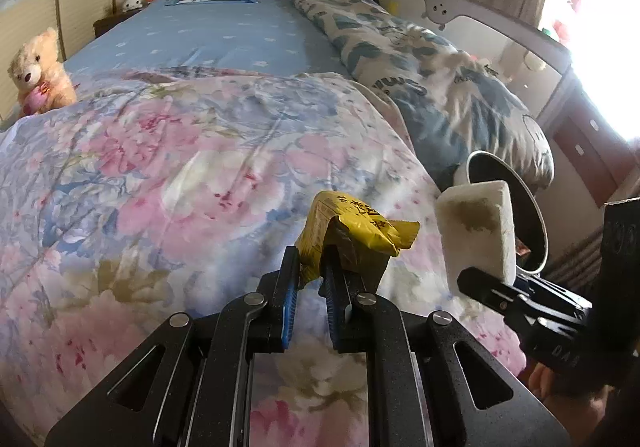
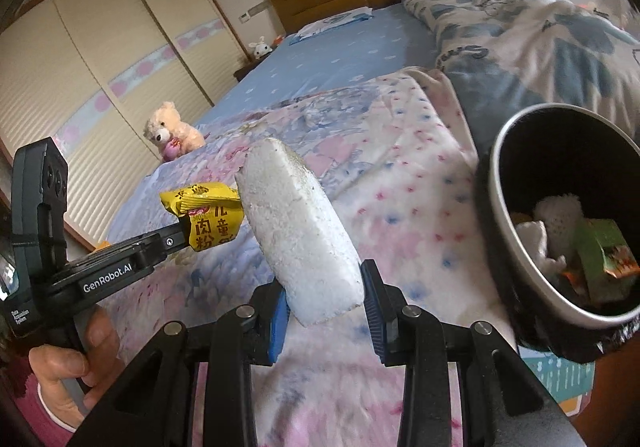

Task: Collect trash
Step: 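Carry the yellow packet and white foam block over the bin with both tools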

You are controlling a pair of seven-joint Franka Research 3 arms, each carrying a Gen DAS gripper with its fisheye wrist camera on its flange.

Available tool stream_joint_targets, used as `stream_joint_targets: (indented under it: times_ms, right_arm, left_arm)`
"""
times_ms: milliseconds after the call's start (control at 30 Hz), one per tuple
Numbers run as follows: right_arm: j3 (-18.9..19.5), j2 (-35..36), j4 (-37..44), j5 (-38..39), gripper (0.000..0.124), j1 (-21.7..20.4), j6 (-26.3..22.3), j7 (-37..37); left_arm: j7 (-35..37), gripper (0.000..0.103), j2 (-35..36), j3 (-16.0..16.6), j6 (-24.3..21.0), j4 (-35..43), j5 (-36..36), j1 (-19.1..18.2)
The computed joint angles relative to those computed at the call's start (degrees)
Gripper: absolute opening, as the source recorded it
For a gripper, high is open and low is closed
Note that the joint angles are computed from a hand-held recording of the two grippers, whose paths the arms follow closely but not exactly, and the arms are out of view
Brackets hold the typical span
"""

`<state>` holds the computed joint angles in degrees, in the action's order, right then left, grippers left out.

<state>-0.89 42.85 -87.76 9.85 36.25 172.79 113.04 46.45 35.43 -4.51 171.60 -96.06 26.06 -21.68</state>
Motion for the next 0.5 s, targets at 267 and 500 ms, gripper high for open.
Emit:
stream_joint_targets:
  times_ms: [267,500]
  right_arm:
    - [-2.77,-3.55,-6.5,0.76,0.034,1.83,3.46,2.61]
    - [-5.49,-6.04,-10.6,0.33,0.034,3.77,4.93,4.37]
  left_arm:
    - [1.71,0.012,1.03,-1.14,-1.45,1.85,0.0,-0.83]
    - [2.66,0.012,2.44,-1.04,-2.66,4.46,0.59,-2.42]
